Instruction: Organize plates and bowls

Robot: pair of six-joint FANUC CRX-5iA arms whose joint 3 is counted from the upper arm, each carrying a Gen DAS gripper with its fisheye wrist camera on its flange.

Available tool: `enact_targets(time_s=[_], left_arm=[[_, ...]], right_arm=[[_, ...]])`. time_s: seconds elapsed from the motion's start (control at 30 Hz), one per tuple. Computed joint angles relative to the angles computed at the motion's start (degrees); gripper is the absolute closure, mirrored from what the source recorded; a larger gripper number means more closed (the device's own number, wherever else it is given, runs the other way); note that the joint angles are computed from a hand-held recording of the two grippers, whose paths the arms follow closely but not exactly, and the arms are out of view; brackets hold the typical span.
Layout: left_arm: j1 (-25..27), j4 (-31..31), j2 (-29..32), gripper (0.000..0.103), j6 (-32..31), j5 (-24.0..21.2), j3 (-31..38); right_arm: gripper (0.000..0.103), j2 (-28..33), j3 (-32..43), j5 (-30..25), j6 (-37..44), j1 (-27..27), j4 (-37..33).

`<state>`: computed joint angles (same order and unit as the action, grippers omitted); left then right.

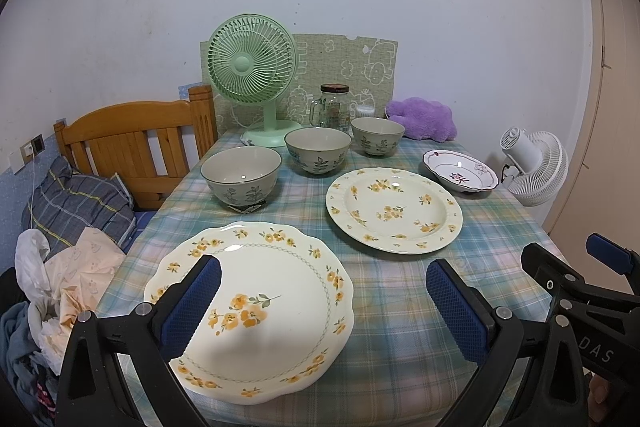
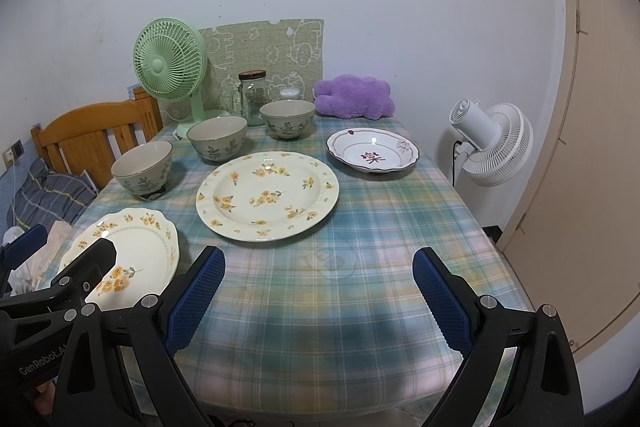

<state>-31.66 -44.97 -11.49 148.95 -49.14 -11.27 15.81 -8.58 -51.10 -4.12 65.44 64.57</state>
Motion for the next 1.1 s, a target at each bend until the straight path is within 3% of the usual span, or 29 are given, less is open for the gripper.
enact_targets(time_s=[0.63, 0.8, 0.9, 1.0, 1.1], left_arm=[[-0.86, -0.49, 1.56, 0.001, 1.35, -0.09, 0.32], [2.91, 2.82, -0.17, 0.001, -3.83, 1.15, -0.86], [6.79, 9.37, -0.41, 0.001, -9.95, 0.05, -1.08], [10.09, 13.65, -0.44, 0.005, -14.55, -2.06, -0.83], [13.43, 15.85, -1.53, 0.011, -15.59, -0.16, -2.43]], right_arm=[[0.007, -0.19, -0.70, 0.31, 0.00, -0.24, -0.31], [0.007, 1.98, 2.54, -1.22, -0.16, 0.09, -0.68], [0.007, 3.38, 5.12, -1.09, 1.29, 0.22, -2.31], [0.007, 5.39, 8.48, -0.64, 3.71, 0.26, -4.64], [0.007, 7.76, 12.58, 0.00, 6.95, 0.33, -7.69]])
